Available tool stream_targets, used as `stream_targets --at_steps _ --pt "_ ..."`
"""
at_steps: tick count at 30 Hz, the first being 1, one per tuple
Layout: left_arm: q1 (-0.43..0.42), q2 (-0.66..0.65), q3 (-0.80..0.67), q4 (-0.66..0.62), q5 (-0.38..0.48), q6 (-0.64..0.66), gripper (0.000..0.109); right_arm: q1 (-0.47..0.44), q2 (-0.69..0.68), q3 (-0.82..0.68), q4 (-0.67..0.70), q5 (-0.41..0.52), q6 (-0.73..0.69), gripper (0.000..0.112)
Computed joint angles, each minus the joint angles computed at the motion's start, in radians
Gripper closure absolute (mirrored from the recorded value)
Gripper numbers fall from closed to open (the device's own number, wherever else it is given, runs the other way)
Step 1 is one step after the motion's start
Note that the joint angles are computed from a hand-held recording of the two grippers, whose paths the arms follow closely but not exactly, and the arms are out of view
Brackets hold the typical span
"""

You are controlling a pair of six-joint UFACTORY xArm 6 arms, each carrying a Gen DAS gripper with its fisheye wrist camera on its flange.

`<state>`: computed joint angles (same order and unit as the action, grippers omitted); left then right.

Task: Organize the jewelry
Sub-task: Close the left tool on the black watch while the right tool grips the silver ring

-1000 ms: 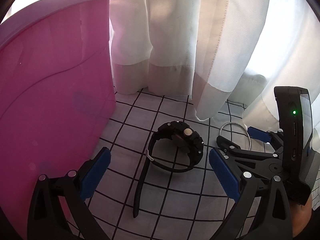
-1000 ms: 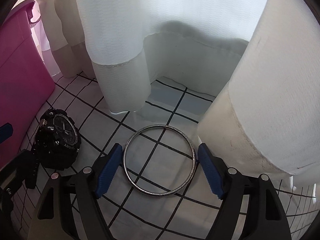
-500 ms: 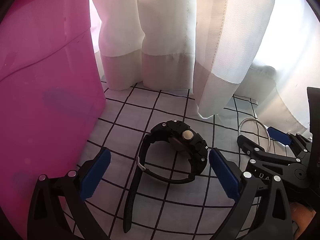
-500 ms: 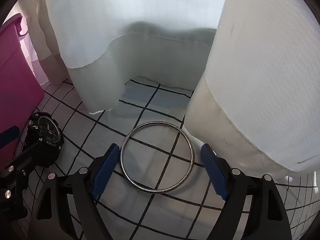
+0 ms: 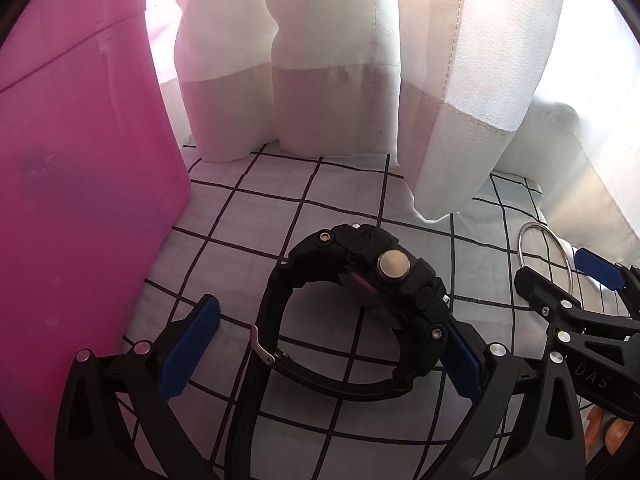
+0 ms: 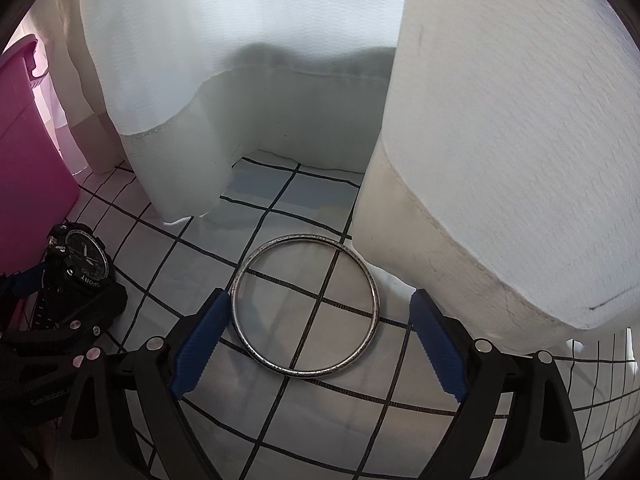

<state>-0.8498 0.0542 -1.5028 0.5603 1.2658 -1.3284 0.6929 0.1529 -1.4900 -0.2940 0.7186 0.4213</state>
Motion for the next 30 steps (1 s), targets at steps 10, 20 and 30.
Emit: stream_targets --at_steps 10,20,30 --pt "0.034 0.009 -0.003 -0.012 -0.021 0.026 0.013 0.050 0.071 -0.145 0.003 0.088 0.001 0.041" --pt "0.011 0.006 -0.023 -0.017 -0.016 0.049 0.039 0.052 0.022 -0.059 -0.013 0.039 0.046 0.041" --pt "-0.020 -0.076 0.085 -0.023 -0.023 0.006 0.041 0.059 -0.049 0.037 -0.013 0.006 0.078 0.041"
